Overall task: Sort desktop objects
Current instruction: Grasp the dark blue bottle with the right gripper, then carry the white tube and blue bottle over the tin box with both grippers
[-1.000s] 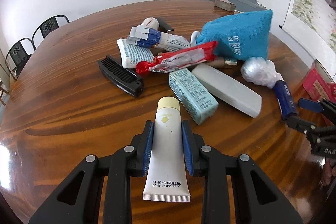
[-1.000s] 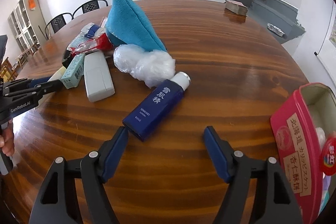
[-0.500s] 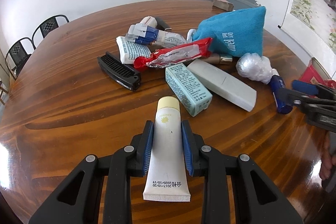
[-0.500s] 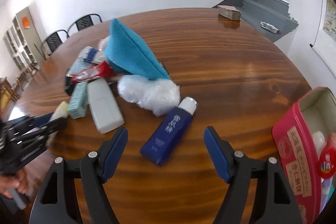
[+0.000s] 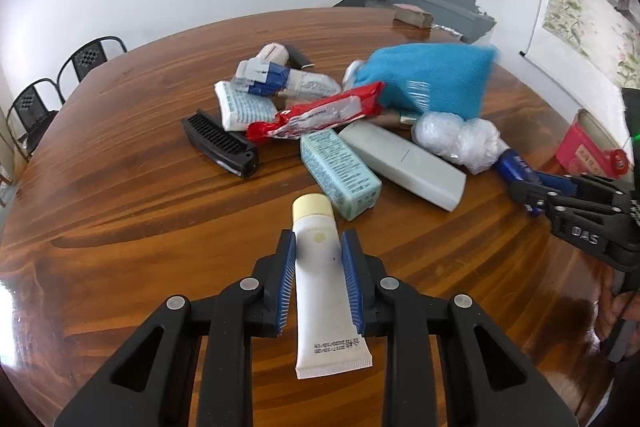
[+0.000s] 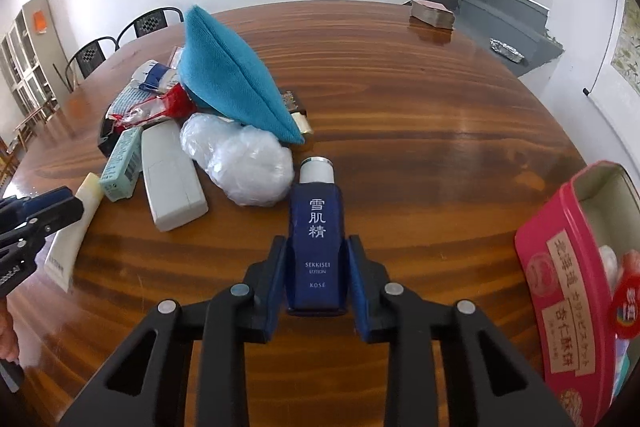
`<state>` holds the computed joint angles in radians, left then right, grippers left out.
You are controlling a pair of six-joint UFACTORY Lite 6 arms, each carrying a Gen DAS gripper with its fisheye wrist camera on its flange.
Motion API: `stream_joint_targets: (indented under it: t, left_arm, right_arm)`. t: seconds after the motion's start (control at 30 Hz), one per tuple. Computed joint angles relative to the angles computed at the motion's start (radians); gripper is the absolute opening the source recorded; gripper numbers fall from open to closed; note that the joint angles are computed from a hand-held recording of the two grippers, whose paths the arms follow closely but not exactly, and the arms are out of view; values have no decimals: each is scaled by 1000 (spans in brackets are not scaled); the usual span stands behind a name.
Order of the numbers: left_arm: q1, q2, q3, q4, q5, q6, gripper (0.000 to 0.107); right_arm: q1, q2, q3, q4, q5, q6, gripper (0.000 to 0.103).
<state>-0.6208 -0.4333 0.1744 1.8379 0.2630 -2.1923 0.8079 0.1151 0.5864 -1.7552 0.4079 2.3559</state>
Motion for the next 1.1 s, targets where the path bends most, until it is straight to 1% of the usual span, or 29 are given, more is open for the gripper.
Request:
stream_joint_targets:
  t: [0.07, 0.17, 0.27, 0.37, 0.4, 0.43, 0.47, 0.53, 0.63, 0.73, 0.77, 0.9, 1.0, 1.1]
  left_arm:
    - [10, 15, 9, 14, -15, -18, 28]
    - [-3, 57, 25, 6, -1, -28, 35]
    - [4, 145, 55, 109, 24, -124, 36]
    - [39, 164, 67, 216, 12, -213, 36]
    - [43, 164, 64, 235, 15, -232, 34]
    - [49, 161, 61, 259, 11, -254, 28]
    - [51, 149, 54, 258, 7, -252, 28]
    - [39, 99, 32, 193, 2, -195, 28]
    - [7, -1, 5, -16, 9, 1, 28]
    - [-31, -90, -10, -215, 32, 182, 28]
    - [-51, -110, -10, -271, 45, 227, 28]
    - [-115, -140, 8, -376, 75, 302, 28]
    - [-195, -129, 31, -410, 115, 301, 28]
    - [-273, -65, 77, -379, 145, 230, 28]
  right_arm:
    - [6, -3, -8, -2, 7, 9, 32]
    - [11, 7, -2, 10, 19, 2, 32]
    - [26, 18, 10, 44, 32, -25, 33]
    - [14, 34, 26, 37, 25, -24, 33]
    - [4, 45, 38, 30, 21, -25, 34]
    - [-1, 52, 47, 28, 18, -30, 34]
    - [-9, 59, 56, 24, 14, -36, 34]
    - [-20, 60, 57, 0, 6, -27, 34]
    - [-28, 38, 27, -76, -5, 53, 32]
    - [-43, -36, -50, -273, -36, 269, 32]
    - [-36, -54, -67, -288, -28, 296, 32]
    - [-8, -182, -154, -270, -3, 327, 32]
    - [24, -282, -205, -155, 23, 238, 32]
    - [56, -397, -254, -7, 71, 106, 32]
